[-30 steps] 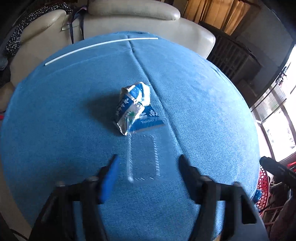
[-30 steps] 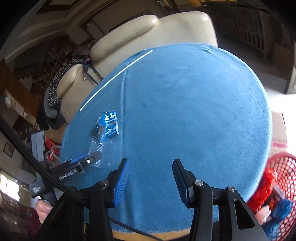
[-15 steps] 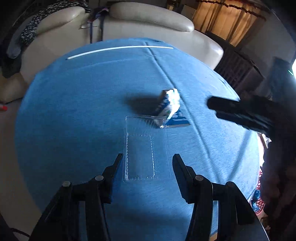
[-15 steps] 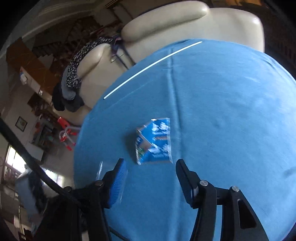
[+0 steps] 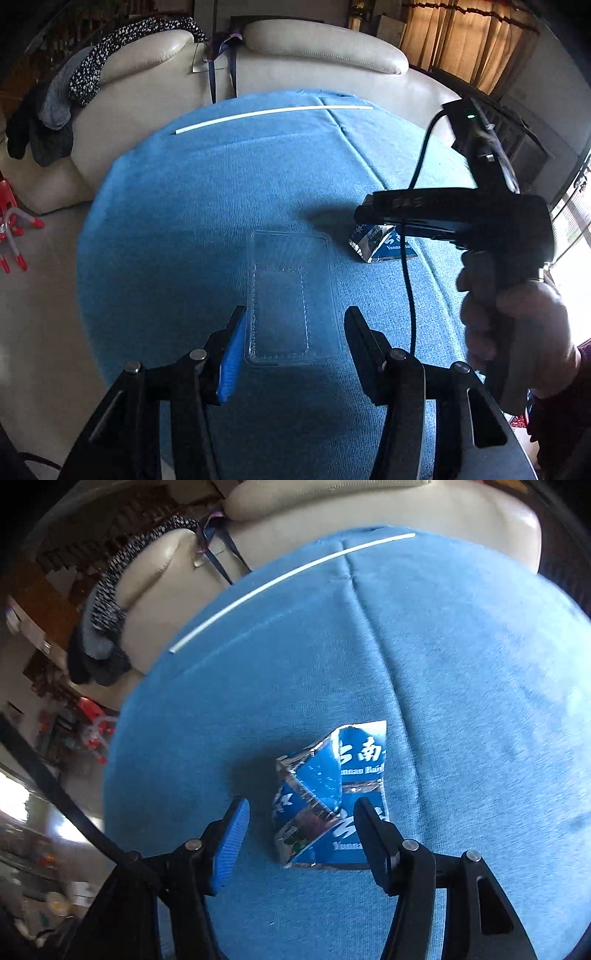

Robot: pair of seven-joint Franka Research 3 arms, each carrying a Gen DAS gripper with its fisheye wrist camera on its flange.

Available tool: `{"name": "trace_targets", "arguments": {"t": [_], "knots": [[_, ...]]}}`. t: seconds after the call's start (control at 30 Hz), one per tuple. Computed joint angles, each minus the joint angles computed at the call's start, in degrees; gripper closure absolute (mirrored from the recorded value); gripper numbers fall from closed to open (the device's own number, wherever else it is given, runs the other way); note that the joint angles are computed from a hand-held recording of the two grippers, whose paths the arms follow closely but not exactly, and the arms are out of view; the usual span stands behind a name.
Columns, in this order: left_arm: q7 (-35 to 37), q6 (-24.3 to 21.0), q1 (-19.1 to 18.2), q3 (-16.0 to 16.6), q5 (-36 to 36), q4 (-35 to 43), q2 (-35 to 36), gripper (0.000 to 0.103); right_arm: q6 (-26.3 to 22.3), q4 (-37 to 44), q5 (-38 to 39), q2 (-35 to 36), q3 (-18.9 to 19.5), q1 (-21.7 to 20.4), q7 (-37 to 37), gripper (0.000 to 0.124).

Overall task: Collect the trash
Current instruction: 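Reach the right gripper toward the blue snack wrapper on the table, then close the right gripper on the blue wrapper while the left reaches the clear tray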

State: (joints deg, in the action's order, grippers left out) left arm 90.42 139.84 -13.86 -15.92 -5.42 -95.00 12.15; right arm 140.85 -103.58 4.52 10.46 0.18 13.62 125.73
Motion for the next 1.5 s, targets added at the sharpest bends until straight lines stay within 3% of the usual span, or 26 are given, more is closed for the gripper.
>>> {"name": "trace_targets", "arguments": {"t": [0.13,0.17,0.47,0.7,0.83,1.0,1.17,1.5], "knots": [[0.59,0.53,0.07,-0.14,-0.4,-0.91,-0.95,0.048,0.81,-0.81,-4.22,-0.28,-0.97,0.56,4.09,0.06],[0.62,0.56,0.0,-0.14,-0.36,-1.09,-1.15,0.048,1.13,-0.95,-4.31,-0.16,-0.99,0.34,3.91,0.055],[0.64,-0.17,-0.28,0.07,-0.29,-0.9,-1.48,0.048,9.92,-6.37,6.04,-1.48,0.37,-2.4,-7.68,0.048],[-1.31,-0.59,-0.7,0.39,1.6,-0.65,-1.76,0.048,9.87,-5.0,-4.1,-0.03,-1.24,0.38,-4.36,0.052],[-1.76,-0.54,-0.69,0.48,2.06,-0.9,-2.14,0.048,12.35,-6.74,-5.24,-0.82,-1.28,0.6,-3.19,0.054],[-2.95,0.21,-1.08,0.67,3.95,-1.52,-2.95,0.048,14.87,-11.71,-4.52,-5.04,-0.62,0.14,-2.67,0.058],[-3.78,1.58,-1.83,0.56,6.42,-2.49,-3.88,0.048,16.99,-18.46,-8.76,-11.88,0.23,-0.89,0.27,0.058],[-4.4,3.43,-3.61,0.14,10.29,-4.45,-5.88,0.048,19.05,-32.46,-10.09,-27.94,5.81,-6.74,4.28,0.058]]}}
